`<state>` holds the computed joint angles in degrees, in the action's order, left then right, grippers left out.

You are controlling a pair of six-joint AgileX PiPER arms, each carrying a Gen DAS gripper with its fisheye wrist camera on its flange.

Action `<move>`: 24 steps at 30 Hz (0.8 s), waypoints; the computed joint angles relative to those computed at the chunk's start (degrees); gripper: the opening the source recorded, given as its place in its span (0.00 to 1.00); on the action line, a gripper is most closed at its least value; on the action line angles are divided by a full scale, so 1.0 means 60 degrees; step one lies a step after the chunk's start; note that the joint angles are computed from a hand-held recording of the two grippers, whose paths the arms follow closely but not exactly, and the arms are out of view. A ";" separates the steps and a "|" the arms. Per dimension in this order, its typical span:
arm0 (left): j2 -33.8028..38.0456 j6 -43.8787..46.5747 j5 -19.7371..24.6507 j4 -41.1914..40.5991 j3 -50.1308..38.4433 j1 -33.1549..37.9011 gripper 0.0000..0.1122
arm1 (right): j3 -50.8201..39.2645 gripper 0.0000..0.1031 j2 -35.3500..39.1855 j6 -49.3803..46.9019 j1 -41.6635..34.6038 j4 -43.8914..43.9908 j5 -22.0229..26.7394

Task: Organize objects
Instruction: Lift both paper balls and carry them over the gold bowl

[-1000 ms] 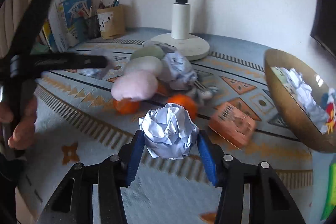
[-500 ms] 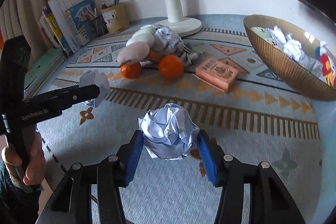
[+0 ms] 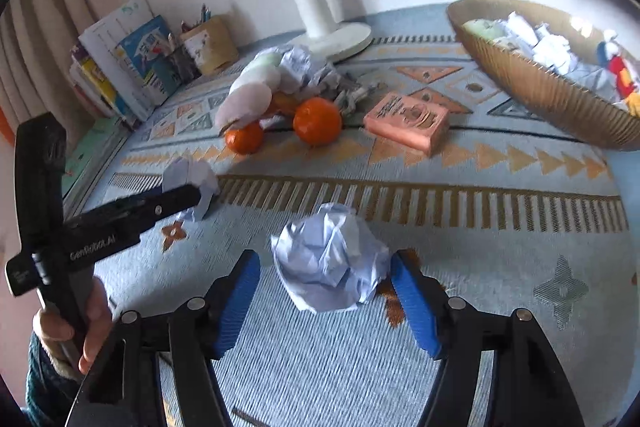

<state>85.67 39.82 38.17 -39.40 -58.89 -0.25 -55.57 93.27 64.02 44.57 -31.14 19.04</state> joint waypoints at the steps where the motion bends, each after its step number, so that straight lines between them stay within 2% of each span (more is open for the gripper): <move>1: -0.0015 0.0009 -0.0008 -0.0009 0.0011 0.0002 0.48 | -0.0010 0.50 0.0052 0.0352 0.0051 -0.0335 0.0035; 5: -0.0075 -0.0149 0.0028 0.0116 0.0016 -0.0043 0.48 | 0.0005 0.49 -0.0091 0.0305 0.0177 -0.0533 0.0152; 8: -0.0254 -0.0332 0.0334 0.0327 -0.0075 -0.0236 0.47 | 0.0375 0.49 -0.0693 0.1610 0.0362 -0.1954 0.0147; 10: -0.0548 -0.0381 0.0467 0.0274 -0.0209 -0.0548 0.47 | 0.0572 0.49 -0.1193 0.2483 0.0518 -0.3054 0.0585; 13: -0.0722 -0.0503 0.0721 -0.0068 -0.0960 -0.1219 0.48 | 0.0668 0.49 -0.1930 0.2695 0.0429 -0.3675 0.1430; 19: 0.0474 -0.2012 0.0491 0.1008 -0.3509 -0.3366 0.48 | 0.0807 0.49 -0.3490 0.2140 -0.1375 -0.3897 0.1487; 21: 0.1397 -0.2548 0.0500 0.1391 -0.4812 -0.4033 0.48 | 0.0407 0.49 -0.3519 0.1444 -0.2374 -0.3304 0.1306; 24: 0.2796 -0.3164 0.0996 0.1834 -0.6884 -0.4610 0.48 | -0.0381 0.49 -0.3127 0.0373 -0.3870 -0.2073 0.0907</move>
<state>102.45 20.84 44.15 -28.40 -100.20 -27.91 -57.86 74.51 66.26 21.35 -43.58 24.48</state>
